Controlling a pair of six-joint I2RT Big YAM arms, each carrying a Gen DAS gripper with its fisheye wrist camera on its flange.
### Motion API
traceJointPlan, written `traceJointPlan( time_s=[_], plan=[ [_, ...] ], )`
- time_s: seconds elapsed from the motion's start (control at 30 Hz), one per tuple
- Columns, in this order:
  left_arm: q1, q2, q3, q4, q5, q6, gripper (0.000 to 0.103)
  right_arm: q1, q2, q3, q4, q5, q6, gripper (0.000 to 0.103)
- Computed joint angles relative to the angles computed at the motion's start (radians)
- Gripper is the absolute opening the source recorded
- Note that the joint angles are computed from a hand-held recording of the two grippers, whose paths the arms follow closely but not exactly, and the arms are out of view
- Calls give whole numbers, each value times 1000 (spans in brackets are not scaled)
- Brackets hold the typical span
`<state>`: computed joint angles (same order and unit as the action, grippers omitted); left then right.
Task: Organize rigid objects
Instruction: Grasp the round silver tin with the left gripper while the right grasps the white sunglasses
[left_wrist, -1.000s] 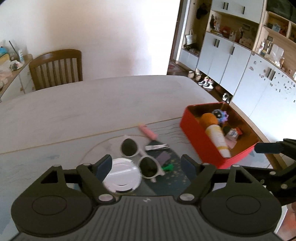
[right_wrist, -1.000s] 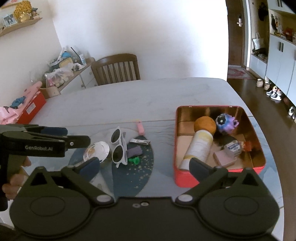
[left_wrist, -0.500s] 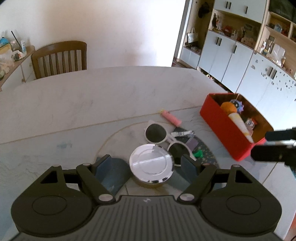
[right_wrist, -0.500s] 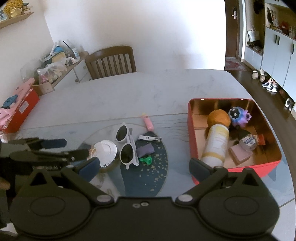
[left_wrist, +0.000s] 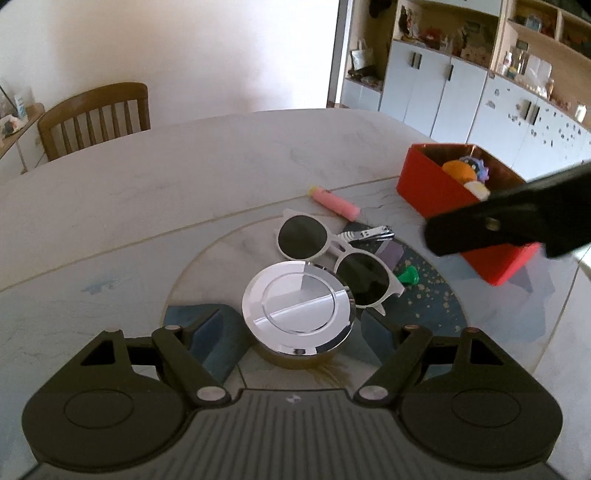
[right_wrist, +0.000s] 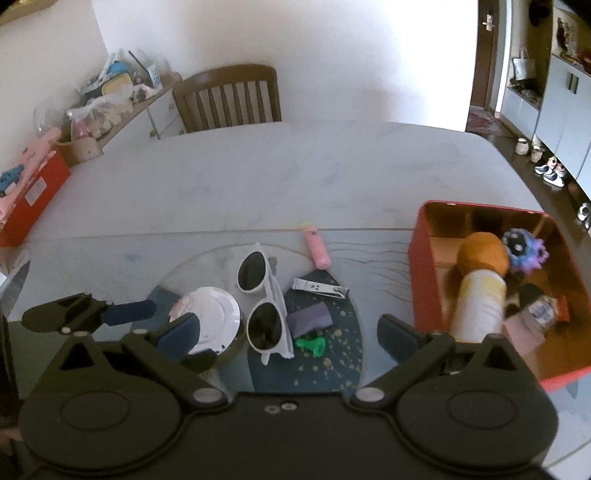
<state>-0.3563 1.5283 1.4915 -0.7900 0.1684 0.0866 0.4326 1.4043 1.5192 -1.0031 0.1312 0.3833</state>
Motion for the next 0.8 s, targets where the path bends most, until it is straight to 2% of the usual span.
traceJointPlan(
  time_s=[0.27,0.5,0.8],
  plan=[
    [-17,10,-19,48,-32,18,82,-5,116,89,-16,-27,-44,97],
    [-21,19,-25,64,-8,27,82,-19,202,160,-44,-66,-62,83],
    [-18,43,-12,64,0,22,82,-9,240,189,-42,-77,-70,75]
  ],
)
